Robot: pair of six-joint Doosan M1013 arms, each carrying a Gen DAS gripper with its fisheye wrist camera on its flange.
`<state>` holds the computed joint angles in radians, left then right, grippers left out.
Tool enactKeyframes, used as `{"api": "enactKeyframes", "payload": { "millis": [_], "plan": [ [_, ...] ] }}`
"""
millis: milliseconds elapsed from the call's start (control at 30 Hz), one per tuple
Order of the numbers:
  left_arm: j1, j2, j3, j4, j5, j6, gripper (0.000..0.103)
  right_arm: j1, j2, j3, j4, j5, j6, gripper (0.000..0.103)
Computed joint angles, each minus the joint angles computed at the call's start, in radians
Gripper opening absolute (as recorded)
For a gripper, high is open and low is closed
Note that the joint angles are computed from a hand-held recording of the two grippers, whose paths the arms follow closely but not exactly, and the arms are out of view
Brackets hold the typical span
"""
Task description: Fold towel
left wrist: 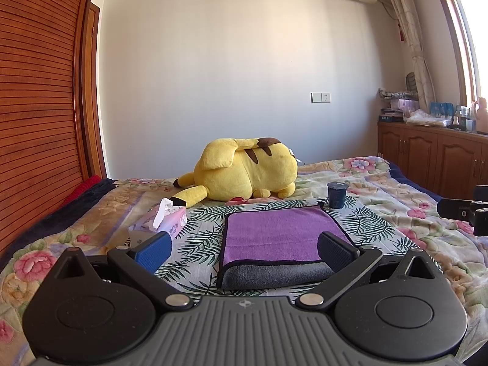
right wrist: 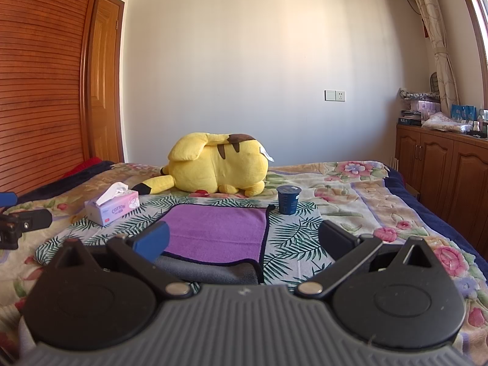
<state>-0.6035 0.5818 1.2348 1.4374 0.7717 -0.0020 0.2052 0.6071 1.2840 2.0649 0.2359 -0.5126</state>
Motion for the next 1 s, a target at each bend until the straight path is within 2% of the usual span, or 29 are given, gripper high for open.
{"api": "enactKeyframes", "payload": {
  "millis": [1000],
  "plan": [
    [-0.003, -0.007, 0.005, -0.01, 0.003, 0.012, 0.087, -0.002, 0.0, 0.001, -0.004, 0.002, 0.008, 0.103]
  ]
}}
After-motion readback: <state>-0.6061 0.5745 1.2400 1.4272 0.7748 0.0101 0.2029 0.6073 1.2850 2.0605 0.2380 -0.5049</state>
